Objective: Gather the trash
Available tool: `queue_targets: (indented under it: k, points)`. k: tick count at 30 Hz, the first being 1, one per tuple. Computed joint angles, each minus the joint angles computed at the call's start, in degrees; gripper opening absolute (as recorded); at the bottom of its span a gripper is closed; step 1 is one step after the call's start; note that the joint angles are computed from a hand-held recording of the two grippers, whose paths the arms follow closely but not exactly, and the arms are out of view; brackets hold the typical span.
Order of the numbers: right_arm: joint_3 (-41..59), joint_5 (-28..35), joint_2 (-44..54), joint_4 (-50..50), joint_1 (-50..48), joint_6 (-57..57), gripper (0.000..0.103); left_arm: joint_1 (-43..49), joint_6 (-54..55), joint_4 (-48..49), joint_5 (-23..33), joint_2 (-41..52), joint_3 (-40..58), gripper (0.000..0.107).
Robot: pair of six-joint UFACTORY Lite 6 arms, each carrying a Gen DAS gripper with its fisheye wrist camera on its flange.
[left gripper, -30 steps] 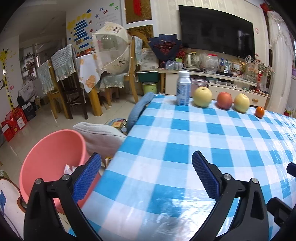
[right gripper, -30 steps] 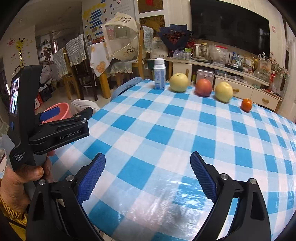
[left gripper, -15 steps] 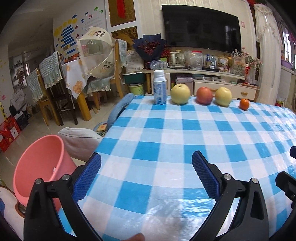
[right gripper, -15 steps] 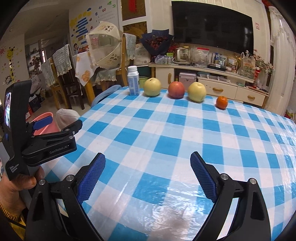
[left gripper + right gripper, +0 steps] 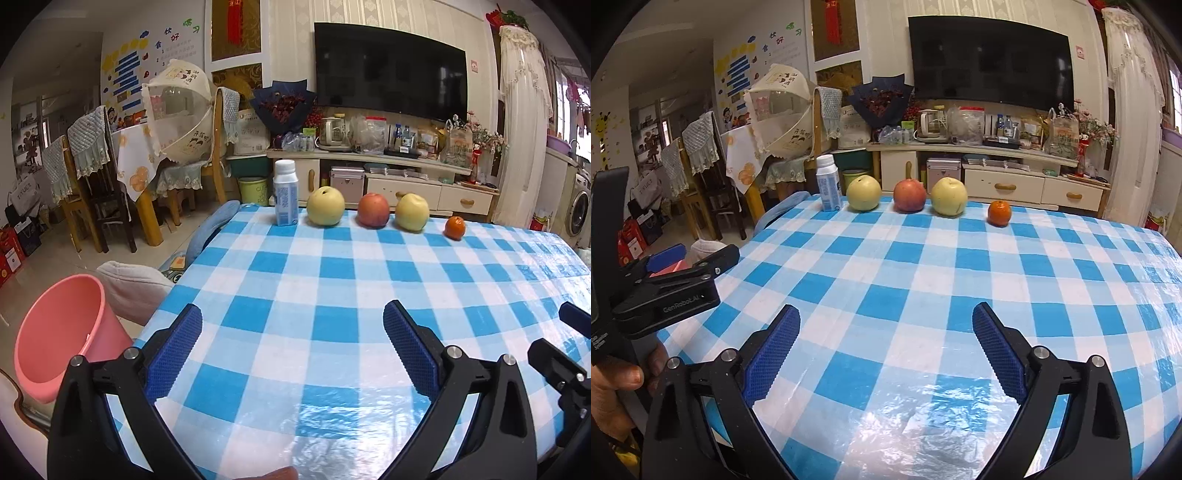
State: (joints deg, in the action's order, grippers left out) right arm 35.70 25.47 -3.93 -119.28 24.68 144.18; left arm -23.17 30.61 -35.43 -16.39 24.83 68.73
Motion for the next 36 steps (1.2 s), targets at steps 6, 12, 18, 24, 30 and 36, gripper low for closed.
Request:
queue_targets:
  k: [6, 12, 18, 24, 30, 36]
  points:
    - [-2.17, 1.36, -1.78, -2.02, -1.59, 1.31, 0.094, -2.81, 5.63, -7.18, 0.22, -0.88, 0.31, 0.099]
    - [-2.70, 1.84, -1.03, -3.92, -3.23, 2.40, 0.094, -4.89, 9.97, -12.37, -0.28, -0.09, 0.96, 0.099]
    - [-2.68, 1.17, -0.02, -7.55, -5.21, 5.98, 0.094, -5.88, 12.64, -14.99, -0.64, 1.79, 2.27, 0.099]
    - [-2.56, 1.16, 0.47, -8.39, -5.81, 6.46, 0.094, -6.21, 12.30, -14.77, -0.75, 3.03, 3.07, 0.099]
    - [-1.65, 0.48, 1.68, -9.31, -6.92, 7.01, 0.094, -6.34, 12.14, -14.43, -0.17, 5.99, 5.42, 0.099]
    - [-0.17, -0.31, 3.84, -10.40, -7.80, 7.97, 0.094, -6.00, 8.83, -10.93, 0.30, 9.24, 8.16, 0.099]
